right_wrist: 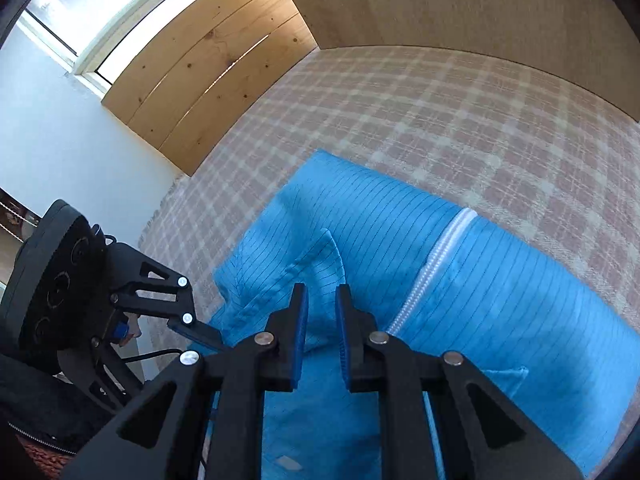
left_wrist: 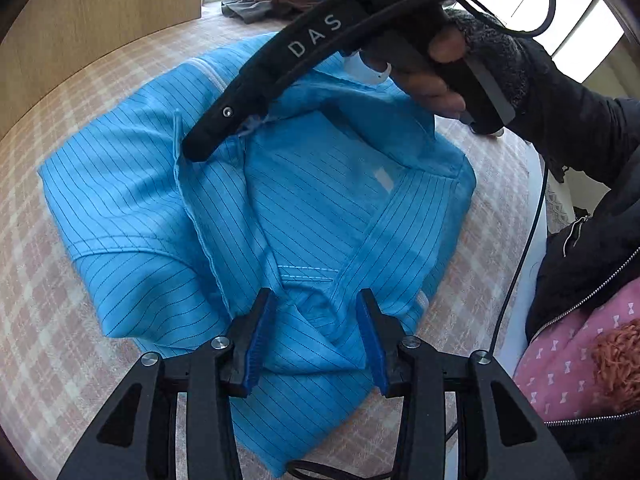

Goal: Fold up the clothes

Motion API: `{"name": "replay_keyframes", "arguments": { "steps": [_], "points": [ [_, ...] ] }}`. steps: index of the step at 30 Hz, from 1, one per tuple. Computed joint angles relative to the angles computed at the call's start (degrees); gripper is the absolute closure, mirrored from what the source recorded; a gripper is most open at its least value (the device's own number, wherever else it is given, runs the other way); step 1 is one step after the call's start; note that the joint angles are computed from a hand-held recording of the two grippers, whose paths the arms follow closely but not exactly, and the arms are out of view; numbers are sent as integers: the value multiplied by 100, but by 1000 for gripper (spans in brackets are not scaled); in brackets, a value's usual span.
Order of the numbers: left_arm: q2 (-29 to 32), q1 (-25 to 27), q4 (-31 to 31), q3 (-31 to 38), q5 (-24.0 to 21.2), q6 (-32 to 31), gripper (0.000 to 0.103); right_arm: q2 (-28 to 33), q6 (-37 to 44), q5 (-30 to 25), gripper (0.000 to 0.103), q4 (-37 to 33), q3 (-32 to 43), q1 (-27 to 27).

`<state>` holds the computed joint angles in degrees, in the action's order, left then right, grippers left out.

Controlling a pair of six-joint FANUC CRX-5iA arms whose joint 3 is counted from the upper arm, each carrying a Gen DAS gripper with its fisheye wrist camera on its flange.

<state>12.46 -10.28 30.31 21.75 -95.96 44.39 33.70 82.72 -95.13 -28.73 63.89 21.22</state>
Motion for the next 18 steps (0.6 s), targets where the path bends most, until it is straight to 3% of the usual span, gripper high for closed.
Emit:
{"name": "replay_keyframes", "arguments": {
  "steps": [5, 8, 11, 14, 18],
  "points": [
    [-149, 64, 249, 192, 166, 103, 63, -330, -28, 22, 89, -262, -345, -125],
    [-148, -85, 451, 261, 121, -351, 62, -699, 82, -48, 89, -481, -636, -229],
    [96, -330, 264, 381, -2, -428, 61, -891, 158, -163, 89, -361, -1004, -146],
    [268, -522, -312, 565, -180, -354, 61, -863, 49, -351, 89, 51, -1411, 68],
    [269, -406, -33, 694, -121, -374, 61, -1205, 38, -44, 89, -264, -1741, -131]
  ]
}}
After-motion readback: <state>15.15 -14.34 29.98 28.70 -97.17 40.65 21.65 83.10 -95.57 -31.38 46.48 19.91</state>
